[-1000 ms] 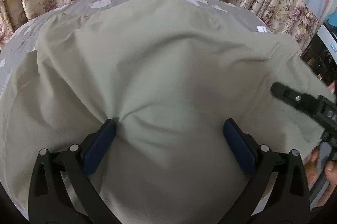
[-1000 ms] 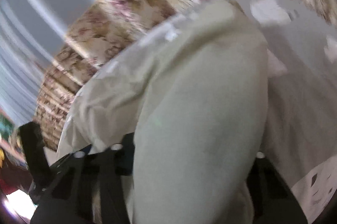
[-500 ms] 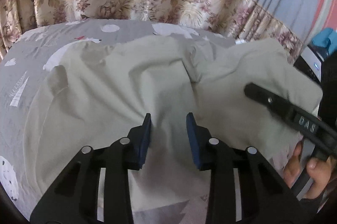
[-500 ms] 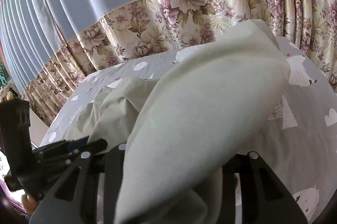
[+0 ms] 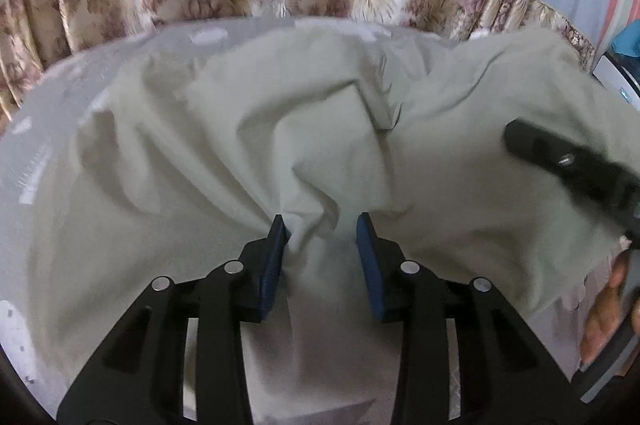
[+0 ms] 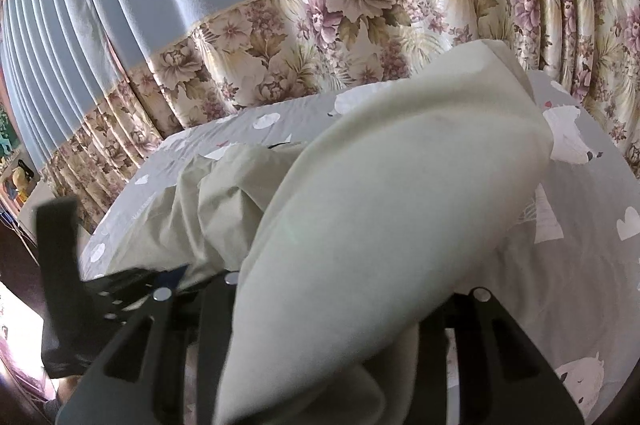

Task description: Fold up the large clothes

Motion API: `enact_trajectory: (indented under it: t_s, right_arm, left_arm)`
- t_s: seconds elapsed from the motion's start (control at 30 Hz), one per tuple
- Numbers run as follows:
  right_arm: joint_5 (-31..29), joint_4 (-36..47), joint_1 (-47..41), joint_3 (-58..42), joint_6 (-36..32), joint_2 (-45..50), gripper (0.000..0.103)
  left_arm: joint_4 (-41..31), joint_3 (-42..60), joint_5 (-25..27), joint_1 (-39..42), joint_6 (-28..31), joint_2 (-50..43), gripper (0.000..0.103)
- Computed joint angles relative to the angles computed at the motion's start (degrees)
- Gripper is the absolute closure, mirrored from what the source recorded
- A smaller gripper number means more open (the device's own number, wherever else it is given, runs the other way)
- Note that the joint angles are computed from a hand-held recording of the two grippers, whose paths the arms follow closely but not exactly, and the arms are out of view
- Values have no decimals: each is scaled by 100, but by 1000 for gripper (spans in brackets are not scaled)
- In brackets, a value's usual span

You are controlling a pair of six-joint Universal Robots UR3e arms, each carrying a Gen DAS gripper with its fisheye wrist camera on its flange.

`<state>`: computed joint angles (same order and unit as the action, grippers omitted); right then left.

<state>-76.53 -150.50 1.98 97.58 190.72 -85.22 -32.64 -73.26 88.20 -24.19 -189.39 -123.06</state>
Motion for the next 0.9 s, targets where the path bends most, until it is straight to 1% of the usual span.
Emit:
enact_trajectory:
  t_s: [0.07, 0.1, 0.13, 0.2, 0.27, 0.3, 0.37, 0.4, 0.43, 0.5, 0.6, 0.73, 0.8, 0.9]
  right_arm:
    - [130, -61, -107, 136, -43, -63, 66]
    - [212, -101, -169, 197, -34, -79, 66]
    - [315, -144, -246, 269, -18, -101, 66]
    - [502, -230, -390, 413, 23, -141, 66]
    - [596, -298, -481, 521, 18, -167, 66]
    - [640, -321, -519, 569, 25, -182, 66]
    - [726, -379, -618, 693, 59, -228, 65]
    - [786, -405, -683, 771, 69, -262, 65]
    - [869, -394, -760, 853, 72, -300, 63]
    - [927, -359, -827, 952, 78, -346, 58]
    - [872, -276, -879, 1128, 86, -427, 50]
    - [1465, -423, -1387, 1877, 263, -847, 44]
    - [1548, -484, -1552, 2237, 360, -1070, 41]
    - [1570, -709, -1640, 2659, 432, -1271, 40]
  left_arm:
    - [305, -225, 131, -81, 16, 256, 67]
    - [542, -406, 176, -129, 19, 418, 55]
    - [645, -494, 103, -126, 24, 504, 34]
    - [698, -530, -45, -110, 32, 527, 16]
    - [699, -468, -13, -145, 56, 388, 16]
    - [476, -309, -94, -114, 65, 238, 16]
    - [314, -271, -274, -36, -5, 128, 17]
    - [198, -183, -277, -4, -50, 15, 18]
    - [165, -165, -253, 10, -74, -56, 17]
    - [158, -121, -388, 82, -67, -175, 16]
    - [19, 121, -291, 47, 10, -377, 15]
    - [-38, 247, -305, 67, 39, -483, 13]
    - [-129, 332, -250, 36, 62, -506, 12]
    - [-92, 344, -225, 26, 104, -537, 11]
